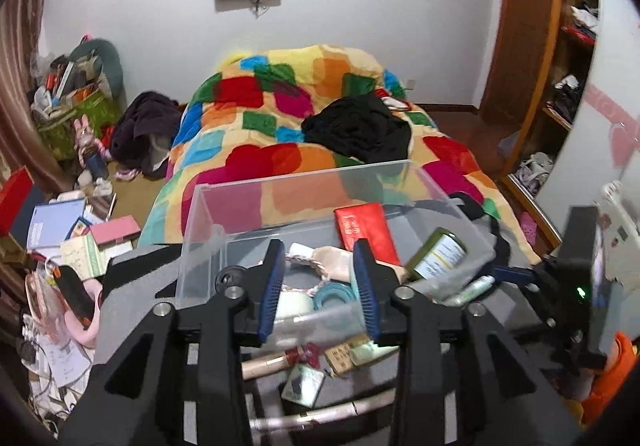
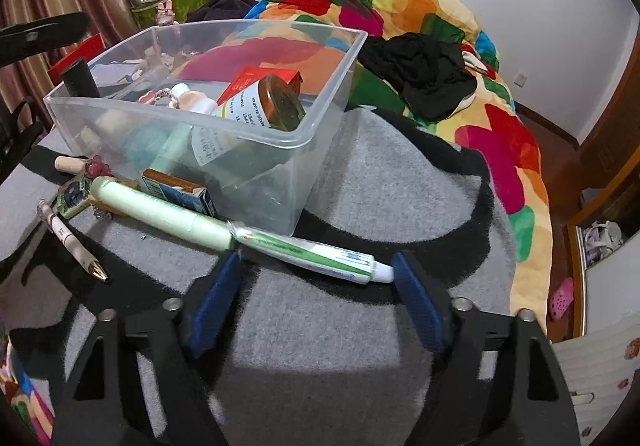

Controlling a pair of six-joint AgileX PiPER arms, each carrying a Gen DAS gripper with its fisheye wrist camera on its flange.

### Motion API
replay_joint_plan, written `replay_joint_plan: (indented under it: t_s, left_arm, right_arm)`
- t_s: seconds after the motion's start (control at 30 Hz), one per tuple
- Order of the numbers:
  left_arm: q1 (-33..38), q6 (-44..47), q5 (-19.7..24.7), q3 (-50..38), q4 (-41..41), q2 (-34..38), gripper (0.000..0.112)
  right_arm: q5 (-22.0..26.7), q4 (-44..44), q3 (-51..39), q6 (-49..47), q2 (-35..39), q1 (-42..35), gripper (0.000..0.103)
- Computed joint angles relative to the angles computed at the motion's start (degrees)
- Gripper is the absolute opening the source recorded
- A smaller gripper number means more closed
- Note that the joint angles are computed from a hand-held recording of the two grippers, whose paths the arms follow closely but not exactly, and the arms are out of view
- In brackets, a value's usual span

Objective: Organize objects
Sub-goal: 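Carry the bracelet into the bin with the left tool while the right reaches toward the toothpaste, then grasp the white pen on the blanket with the left tool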

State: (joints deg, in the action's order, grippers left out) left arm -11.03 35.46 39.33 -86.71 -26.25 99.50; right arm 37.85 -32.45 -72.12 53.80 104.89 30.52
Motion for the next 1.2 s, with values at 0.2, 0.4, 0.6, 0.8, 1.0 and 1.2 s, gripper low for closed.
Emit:
replay_joint_plan:
  t_s: [0.2, 0.4, 0.6, 0.8, 1.0, 1.2]
  left_arm:
    - [1.97, 9.74, 2.81, 5.74, -5.48, -4.5, 0.053]
    - [4.03, 14.99, 5.34, 10.36, -5.03, -4.35, 0.056]
    - [5.24, 17.95, 7.94, 12.38, -3.49, -1.59, 0.056]
    - [7.07, 18.61, 8.57, 12.36, -2.9, 1.22, 0.061]
    - [9.33, 21.67, 13.15, 10.22, -5.78, 3.53, 0.065]
    - [9.35, 23.34, 12.82, 13.14, -6.13, 1.19, 0.056]
  right_arm:
    - [0.44, -1.33, 0.82, 1.77, -0.68, -0.19, 0.034]
    - [-0.92, -2.57, 4.63, 3.66, -3.65, 1.05, 0.013]
    - [-4.13, -1.86, 8.67, 4.37, -7.43, 3.16, 0.011]
    - [-4.5, -4.84, 9.95, 5.6, -10.25, 6.16, 0.012]
    - [-3.56, -3.9, 6.98, 1.51, -7.46, 4.1, 0.056]
    - [-1.94, 1.82, 1.02, -9.31, -1.31, -0.2, 0.056]
